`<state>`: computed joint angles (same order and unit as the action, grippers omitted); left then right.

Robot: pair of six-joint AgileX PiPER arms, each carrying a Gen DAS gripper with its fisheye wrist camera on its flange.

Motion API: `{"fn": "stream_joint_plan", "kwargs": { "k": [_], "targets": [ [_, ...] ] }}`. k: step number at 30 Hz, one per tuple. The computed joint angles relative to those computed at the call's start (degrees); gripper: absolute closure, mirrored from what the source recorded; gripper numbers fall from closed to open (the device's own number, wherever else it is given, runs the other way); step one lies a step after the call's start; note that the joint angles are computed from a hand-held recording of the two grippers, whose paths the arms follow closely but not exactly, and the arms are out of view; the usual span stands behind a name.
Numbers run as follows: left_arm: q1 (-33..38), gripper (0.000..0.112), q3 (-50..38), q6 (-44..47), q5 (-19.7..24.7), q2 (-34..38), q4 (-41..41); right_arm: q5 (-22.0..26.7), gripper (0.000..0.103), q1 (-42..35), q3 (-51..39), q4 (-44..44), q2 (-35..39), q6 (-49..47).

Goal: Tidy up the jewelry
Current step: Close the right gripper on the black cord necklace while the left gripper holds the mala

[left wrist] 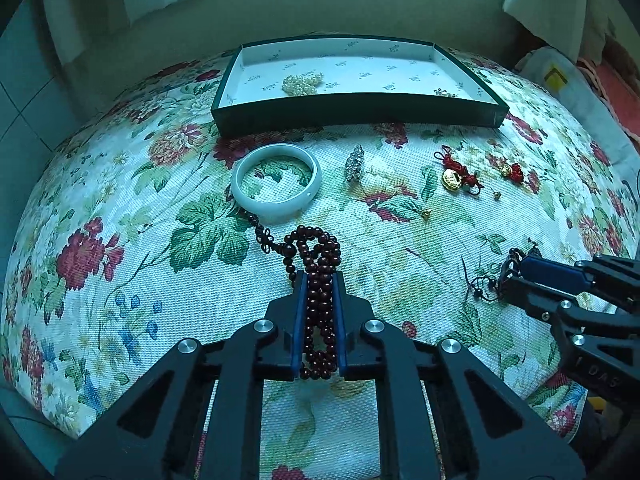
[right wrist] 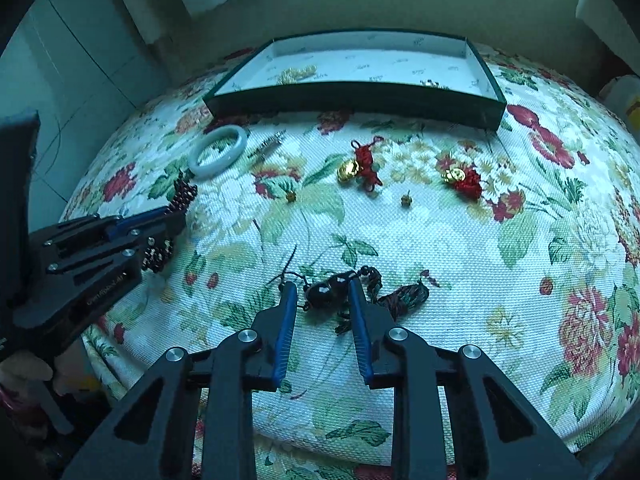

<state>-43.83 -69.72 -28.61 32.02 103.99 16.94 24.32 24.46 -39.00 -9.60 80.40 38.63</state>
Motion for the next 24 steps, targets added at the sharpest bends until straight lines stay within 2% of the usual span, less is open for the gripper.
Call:
{"fn": "stream_joint_plan", "kwargs": {
  "k": [10,18,20,24],
  "targets": [
    [0.63,0.1,0.05,1.1,-0.4,0.47,-1.64,-2.15,0.075,-2.41,-0.48,5.54,2.34,-5.48],
    [0.78,0.1,-0.09,1.04,-0.29,0.65,-1.98,-1.8,0.076,0.25,-1.76,-4.89,4.01,2.64],
    [0.87,0.1,-0.09,0.9,-0.24,0.69,-1.97,-1.15,0.082,0.48,-1.8,-6.83,4.01,4.16],
    [0.94,0.1,-0.21,0.9,-0.13,0.72,-2.34,-1.86,0.082,-0.28,-0.77,-5.34,3.1,2.84]
  ]
}}
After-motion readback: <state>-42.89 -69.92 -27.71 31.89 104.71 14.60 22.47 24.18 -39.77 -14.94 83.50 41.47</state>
